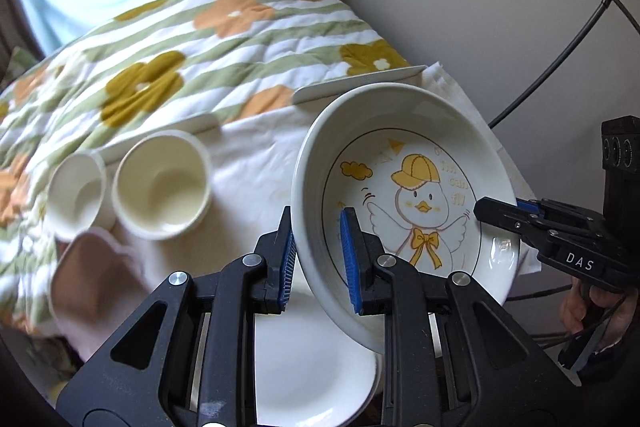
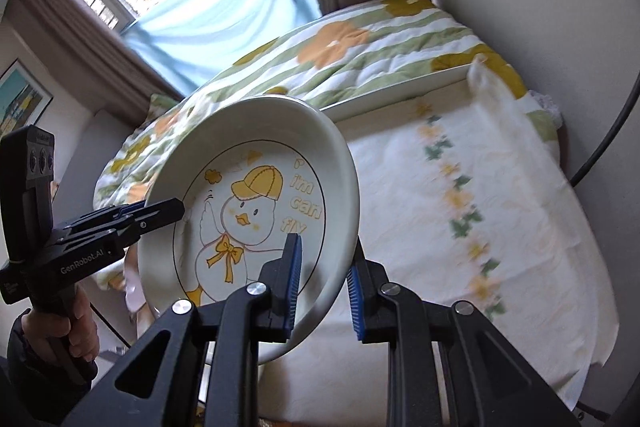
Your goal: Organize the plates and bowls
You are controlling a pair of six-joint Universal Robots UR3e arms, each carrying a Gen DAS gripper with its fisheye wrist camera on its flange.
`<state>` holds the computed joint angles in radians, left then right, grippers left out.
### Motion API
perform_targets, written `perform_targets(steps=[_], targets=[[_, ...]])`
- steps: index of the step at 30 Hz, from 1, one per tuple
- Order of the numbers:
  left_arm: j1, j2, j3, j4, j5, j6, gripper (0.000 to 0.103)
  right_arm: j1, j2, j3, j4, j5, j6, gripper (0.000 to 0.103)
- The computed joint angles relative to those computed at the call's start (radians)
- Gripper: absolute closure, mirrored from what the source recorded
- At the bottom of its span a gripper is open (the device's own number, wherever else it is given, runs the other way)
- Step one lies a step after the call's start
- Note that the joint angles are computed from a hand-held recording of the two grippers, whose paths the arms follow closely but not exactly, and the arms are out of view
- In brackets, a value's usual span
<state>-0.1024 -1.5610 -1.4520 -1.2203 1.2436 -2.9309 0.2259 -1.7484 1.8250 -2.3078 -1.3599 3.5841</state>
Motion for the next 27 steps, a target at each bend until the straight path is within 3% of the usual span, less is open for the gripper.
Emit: perform_targets(steps=[7,15,27], targets=[[0.203,0.317,-0.292,-0.082,-0.031,0.071,0.084,0.19,0.11,-0.067,-0.012,-0.031,0.044,0.083],[0.468,0.61,-0.562,-0.244,-0.116,0.158,0.084,0.265,0.216,-0.077,-0.054,-0.004,0.014,0.083],[0.491,0.664,-0.786,-0.128,-0.079,0.095,0.084,0.284,0.31,-0.1,-0.059,0.004,-0.066,0.083]])
